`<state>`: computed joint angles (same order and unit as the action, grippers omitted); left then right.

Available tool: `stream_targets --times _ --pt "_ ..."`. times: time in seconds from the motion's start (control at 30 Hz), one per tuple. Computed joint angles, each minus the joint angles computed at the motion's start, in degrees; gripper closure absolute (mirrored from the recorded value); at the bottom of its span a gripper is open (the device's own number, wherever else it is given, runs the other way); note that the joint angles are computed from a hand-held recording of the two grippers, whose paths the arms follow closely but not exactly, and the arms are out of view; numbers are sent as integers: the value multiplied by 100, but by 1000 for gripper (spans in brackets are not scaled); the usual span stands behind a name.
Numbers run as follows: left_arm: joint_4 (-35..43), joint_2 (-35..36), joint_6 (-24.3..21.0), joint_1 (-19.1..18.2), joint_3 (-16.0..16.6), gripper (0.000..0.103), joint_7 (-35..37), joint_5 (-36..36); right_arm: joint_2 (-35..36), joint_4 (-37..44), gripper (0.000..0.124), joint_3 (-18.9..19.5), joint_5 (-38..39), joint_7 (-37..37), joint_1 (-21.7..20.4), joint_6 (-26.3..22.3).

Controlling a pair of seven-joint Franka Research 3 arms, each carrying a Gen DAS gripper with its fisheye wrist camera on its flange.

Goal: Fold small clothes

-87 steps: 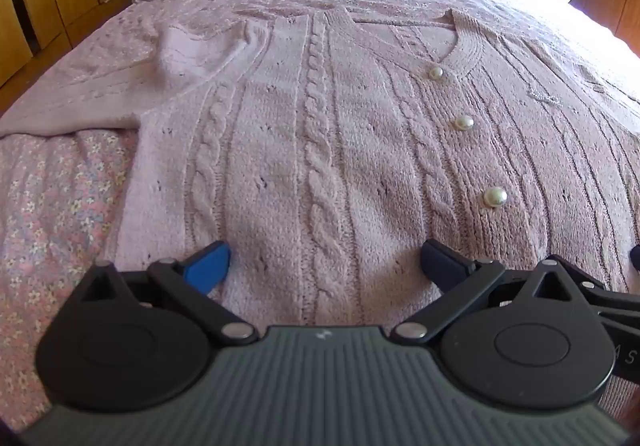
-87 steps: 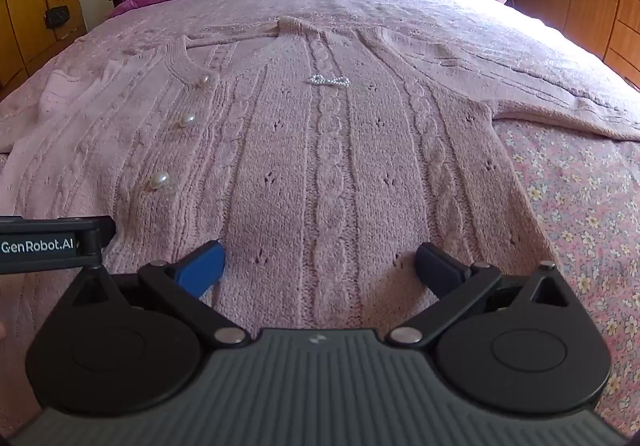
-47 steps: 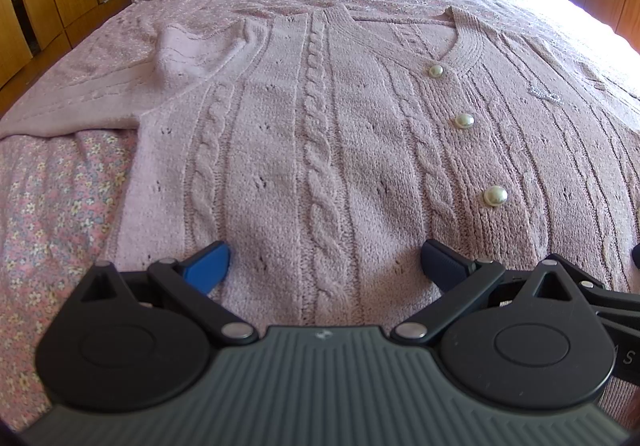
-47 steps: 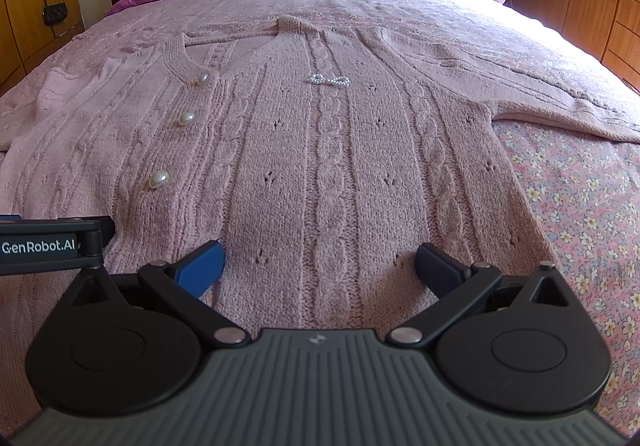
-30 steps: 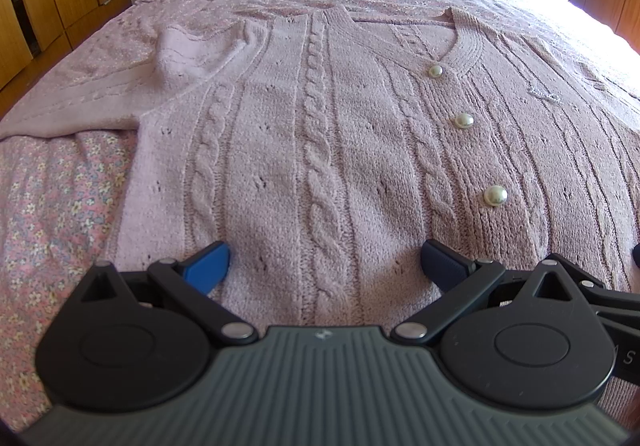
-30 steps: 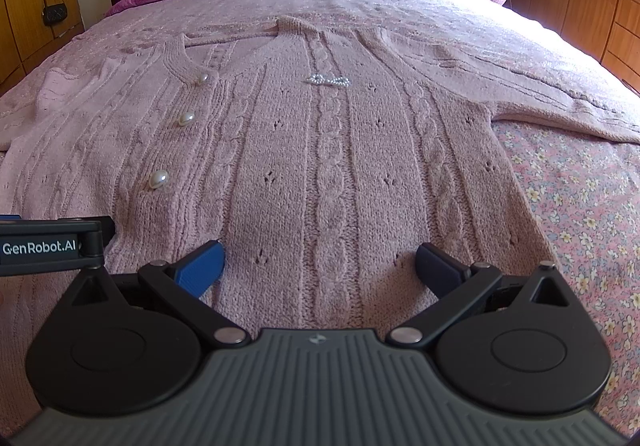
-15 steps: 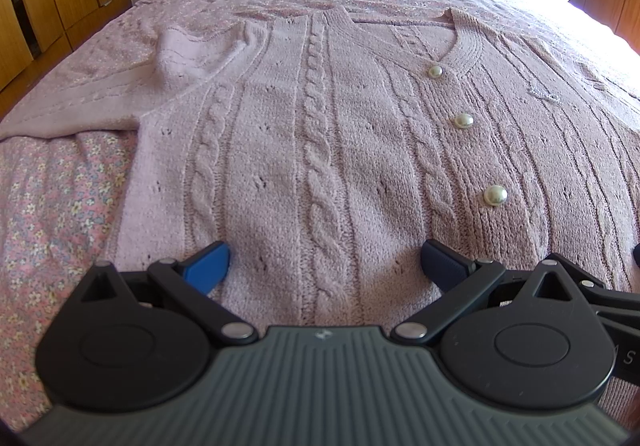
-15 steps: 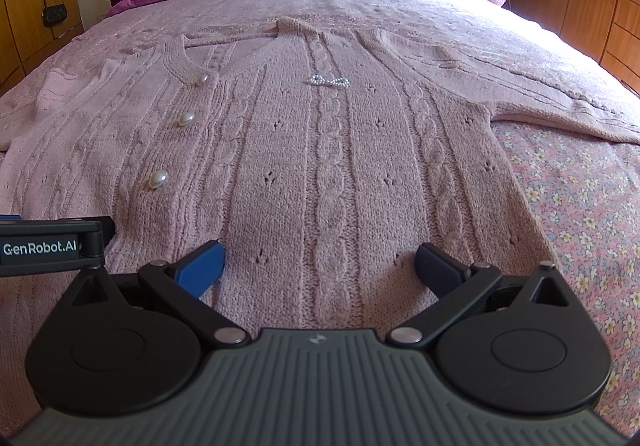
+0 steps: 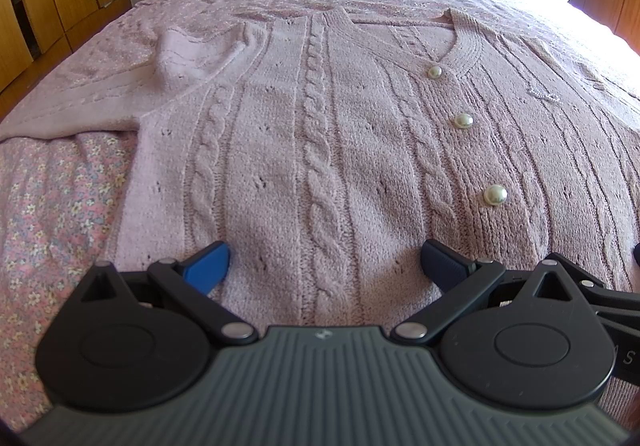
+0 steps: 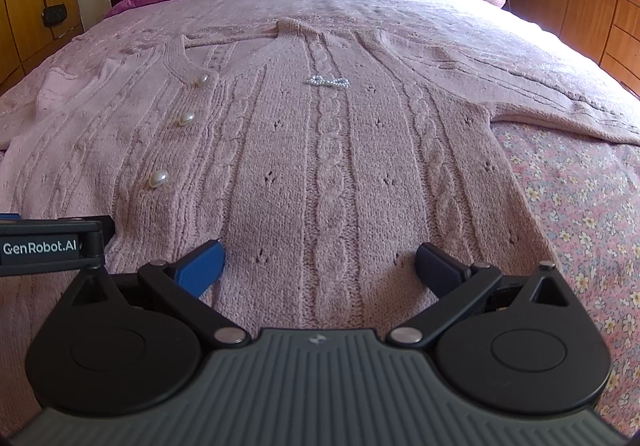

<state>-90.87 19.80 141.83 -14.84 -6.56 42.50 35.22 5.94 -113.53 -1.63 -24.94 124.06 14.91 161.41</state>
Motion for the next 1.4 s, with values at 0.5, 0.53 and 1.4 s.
stream_targets --times 0.5,0.53,1.4 --pt "-101 -44 164 41 7 0 93 -15 2 -44 21 22 371 -202 -68 124" --pt "-112 -47 191 49 7 0 109 -11 10 -42 21 26 434 -276 -77 135" --pt "-542 -597 605 312 -72 0 258 -330 -524 -438 21 331 5861 -4235 -534 823"
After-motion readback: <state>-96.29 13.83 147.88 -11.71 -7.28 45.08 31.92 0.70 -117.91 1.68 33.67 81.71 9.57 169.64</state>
